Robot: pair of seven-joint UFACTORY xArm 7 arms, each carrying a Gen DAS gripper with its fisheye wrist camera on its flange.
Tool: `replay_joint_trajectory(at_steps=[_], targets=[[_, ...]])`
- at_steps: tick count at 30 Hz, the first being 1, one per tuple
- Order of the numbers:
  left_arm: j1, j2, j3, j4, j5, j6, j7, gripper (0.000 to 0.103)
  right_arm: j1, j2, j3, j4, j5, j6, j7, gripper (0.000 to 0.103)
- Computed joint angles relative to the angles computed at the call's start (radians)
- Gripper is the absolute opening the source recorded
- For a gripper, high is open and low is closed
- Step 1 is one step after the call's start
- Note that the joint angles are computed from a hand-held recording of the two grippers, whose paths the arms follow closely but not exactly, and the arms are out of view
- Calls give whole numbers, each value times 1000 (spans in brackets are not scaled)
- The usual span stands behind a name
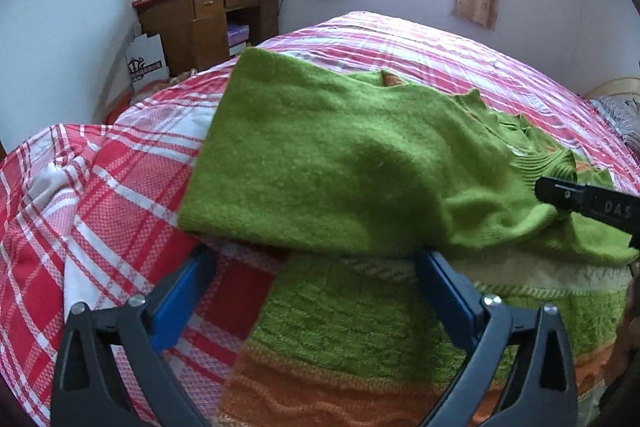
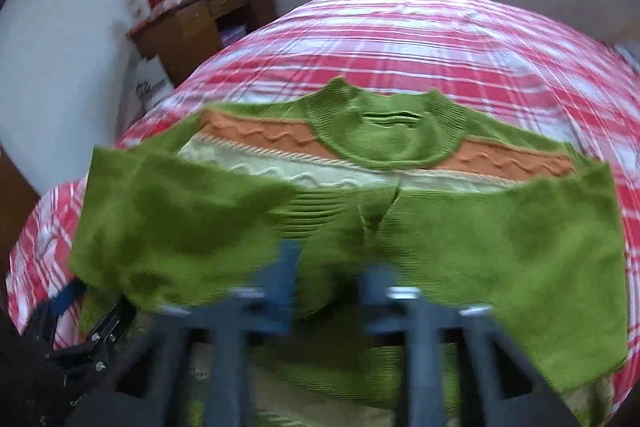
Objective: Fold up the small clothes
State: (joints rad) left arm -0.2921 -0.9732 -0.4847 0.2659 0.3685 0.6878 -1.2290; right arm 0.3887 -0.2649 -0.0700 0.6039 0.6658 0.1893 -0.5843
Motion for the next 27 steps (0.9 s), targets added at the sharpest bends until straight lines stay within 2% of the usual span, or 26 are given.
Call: replay_joint_trajectory(at_steps=[2,3,9,13,16,20,24,27], targets=[[-10,-26,16,-14,-1,7,11,103,-64,-24,73,-12,-118,-16,86,13],[-5,-30,28,-22,2,-4,21,103,-63,-43,77,-14,-149,-21,98,13],[4,-40,25,-24,-16,2,13,103,102,-204,-24,92,-160,-21,43,13],[19,-54,33,-26,-33,13,-10,103,137,-259,-35,190,-186,-17,46,13],[31,-61,41,-22,-46,29,-24,103,156,-326,-64,192,-214,-41,24,13],[47,-55,41,-15,-49,39,-34,103,109,-384,-107,143,-266,-13,36,13],[57,-34,29,-3,-35,54,-38,103,-3,-388,-147,52,-321,4,34,13],[61,-15,26,9,-25,64,-37,103,-43,-318,-234,-22,-324,4,-12,13]])
